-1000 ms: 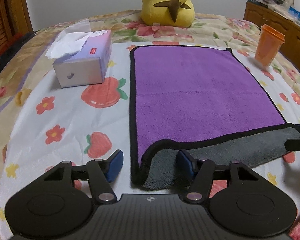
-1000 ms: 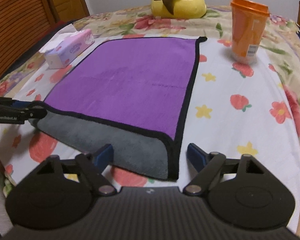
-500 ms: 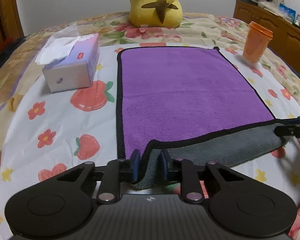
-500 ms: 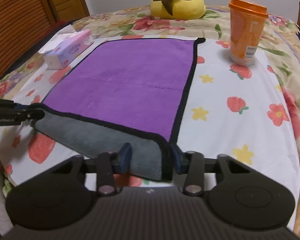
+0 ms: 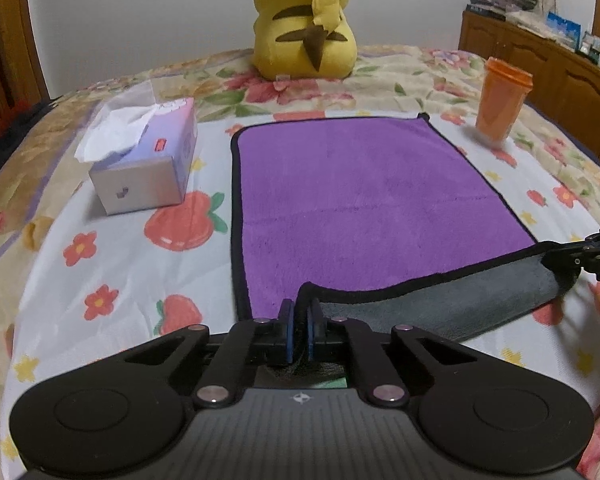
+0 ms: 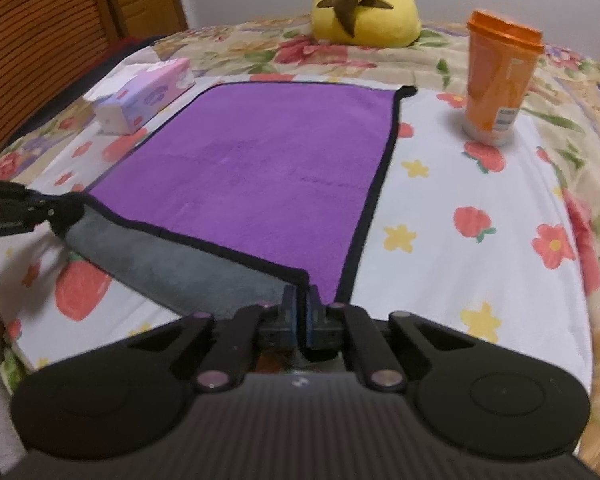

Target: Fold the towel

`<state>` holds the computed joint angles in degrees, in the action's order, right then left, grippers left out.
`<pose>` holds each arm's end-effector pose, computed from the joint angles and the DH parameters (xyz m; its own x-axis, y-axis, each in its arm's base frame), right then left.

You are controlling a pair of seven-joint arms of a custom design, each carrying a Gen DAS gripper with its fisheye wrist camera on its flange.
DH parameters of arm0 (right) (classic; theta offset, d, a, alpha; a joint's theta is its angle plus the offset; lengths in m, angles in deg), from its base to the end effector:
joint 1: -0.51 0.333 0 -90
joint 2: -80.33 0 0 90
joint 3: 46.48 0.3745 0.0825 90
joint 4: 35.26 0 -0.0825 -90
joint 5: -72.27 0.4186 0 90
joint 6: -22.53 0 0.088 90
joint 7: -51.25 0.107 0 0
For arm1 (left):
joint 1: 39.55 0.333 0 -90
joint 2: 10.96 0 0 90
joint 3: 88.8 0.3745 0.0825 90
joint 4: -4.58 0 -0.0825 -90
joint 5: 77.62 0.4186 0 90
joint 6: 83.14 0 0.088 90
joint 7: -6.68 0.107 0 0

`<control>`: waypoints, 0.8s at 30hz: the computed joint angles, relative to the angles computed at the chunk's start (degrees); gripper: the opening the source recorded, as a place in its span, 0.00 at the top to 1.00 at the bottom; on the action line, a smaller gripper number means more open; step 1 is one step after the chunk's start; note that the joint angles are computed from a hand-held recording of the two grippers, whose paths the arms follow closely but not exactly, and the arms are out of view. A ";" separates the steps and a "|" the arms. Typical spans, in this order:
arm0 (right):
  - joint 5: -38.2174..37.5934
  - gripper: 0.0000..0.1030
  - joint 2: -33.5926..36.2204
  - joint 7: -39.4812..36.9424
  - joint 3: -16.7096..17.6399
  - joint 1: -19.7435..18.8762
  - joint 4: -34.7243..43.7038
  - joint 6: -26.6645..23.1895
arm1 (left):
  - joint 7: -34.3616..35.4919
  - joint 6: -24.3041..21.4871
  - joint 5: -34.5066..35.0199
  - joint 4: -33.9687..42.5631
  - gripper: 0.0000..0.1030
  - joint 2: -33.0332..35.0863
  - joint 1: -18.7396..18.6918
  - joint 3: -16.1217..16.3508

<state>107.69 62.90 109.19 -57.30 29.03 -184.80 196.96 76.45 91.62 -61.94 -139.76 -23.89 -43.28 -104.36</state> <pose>0.4538 0.0944 0.4600 0.3065 -0.9422 -0.1355 -0.7246 -0.1387 -0.6751 0.4651 -0.1908 0.4763 -0.2517 -0.9675 -0.0229 -0.7001 0.1984 -0.6859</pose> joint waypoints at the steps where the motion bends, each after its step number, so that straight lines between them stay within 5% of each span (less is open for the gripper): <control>1: 0.54 0.96 -0.13 -0.51 -0.41 0.56 -0.05 0.51 | -0.09 0.41 0.15 -0.10 0.91 -0.22 0.07 -0.09; 14: 6.22 0.96 -2.20 -7.67 -12.65 14.59 0.75 6.51 | -2.55 7.41 1.33 -1.13 0.91 -2.77 5.77 -5.74; 24: 1.29 0.96 -3.64 -6.73 -22.60 24.67 1.05 10.05 | -2.83 10.50 -0.29 -0.70 0.91 -2.72 12.80 -12.35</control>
